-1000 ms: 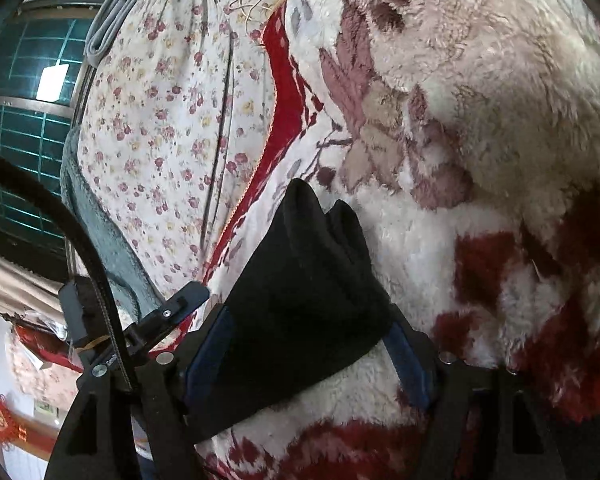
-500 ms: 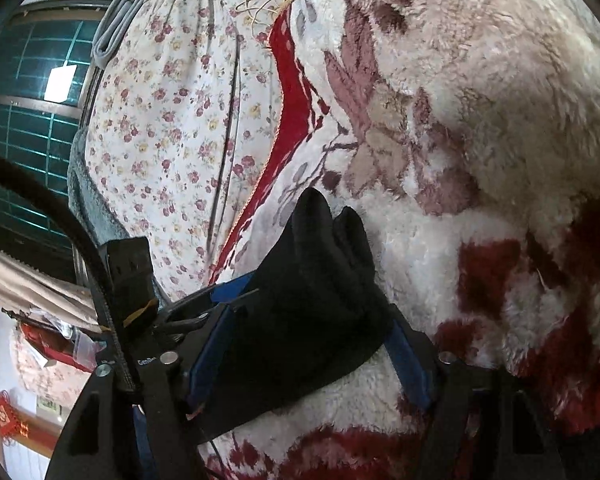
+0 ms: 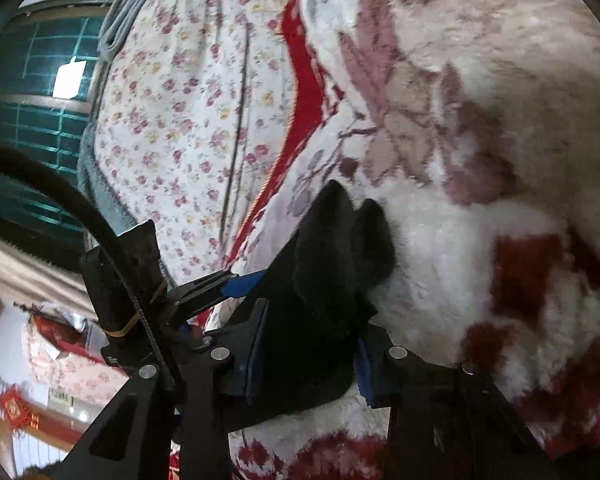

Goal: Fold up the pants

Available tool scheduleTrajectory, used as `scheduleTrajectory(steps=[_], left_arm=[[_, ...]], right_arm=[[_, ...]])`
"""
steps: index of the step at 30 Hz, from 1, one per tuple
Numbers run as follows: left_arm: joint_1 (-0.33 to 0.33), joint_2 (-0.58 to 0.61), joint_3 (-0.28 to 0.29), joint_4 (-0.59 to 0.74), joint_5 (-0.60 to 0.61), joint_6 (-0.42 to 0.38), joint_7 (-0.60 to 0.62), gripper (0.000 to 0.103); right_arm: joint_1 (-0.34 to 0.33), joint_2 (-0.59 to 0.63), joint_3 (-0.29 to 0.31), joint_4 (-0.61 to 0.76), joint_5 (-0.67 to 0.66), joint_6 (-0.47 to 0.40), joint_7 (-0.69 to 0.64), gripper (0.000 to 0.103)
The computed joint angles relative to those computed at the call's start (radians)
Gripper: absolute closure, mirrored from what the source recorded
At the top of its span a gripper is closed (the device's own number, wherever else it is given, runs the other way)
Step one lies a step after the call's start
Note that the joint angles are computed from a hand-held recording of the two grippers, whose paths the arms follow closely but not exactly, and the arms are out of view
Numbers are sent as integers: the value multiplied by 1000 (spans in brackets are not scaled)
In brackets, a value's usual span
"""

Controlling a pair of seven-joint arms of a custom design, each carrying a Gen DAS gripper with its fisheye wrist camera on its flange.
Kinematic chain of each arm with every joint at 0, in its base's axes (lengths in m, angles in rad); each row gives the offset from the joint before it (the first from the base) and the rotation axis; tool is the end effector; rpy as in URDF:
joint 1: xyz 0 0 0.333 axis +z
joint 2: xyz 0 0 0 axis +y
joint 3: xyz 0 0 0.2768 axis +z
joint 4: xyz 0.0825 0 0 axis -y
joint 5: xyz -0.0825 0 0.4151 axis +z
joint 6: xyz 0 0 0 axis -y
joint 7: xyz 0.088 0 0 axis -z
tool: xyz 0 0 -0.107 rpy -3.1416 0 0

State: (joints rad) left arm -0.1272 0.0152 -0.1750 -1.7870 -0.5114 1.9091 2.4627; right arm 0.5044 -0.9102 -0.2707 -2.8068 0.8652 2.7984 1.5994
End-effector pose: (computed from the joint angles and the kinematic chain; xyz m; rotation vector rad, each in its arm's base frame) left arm 0.5727 -0.2148 0.5058 0.7546 -2.8155 0.7212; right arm 0.3889 0.0629 0.4822 -1.0472 1.7699 0.2729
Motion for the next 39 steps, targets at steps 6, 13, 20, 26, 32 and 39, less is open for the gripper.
scheduleTrajectory(steps=[6, 13, 20, 26, 32, 39], left_arm=[[3, -5, 9, -2, -41, 12, -37, 82], [15, -117, 34, -79, -113, 59, -11, 91], [46, -268, 120, -150, -214, 54, -5, 91], [93, -402, 196, -265, -204, 94, -47, 92], [189, -461, 253, -386, -110, 160, -201, 92], [265, -598, 309, -525, -60, 194, -309, 88]], right_arm=[[85, 11, -46, 22, 65, 53, -103, 88], [214, -40, -96, 46, 190, 127, -228, 88], [296, 13, -52, 183, 192, 69, -309, 88], [370, 170, -25, 343, 265, -30, -424, 88], [387, 422, 38, 477, 291, -158, -446, 88], [331, 597, 137, 572, 277, -242, -456, 56]])
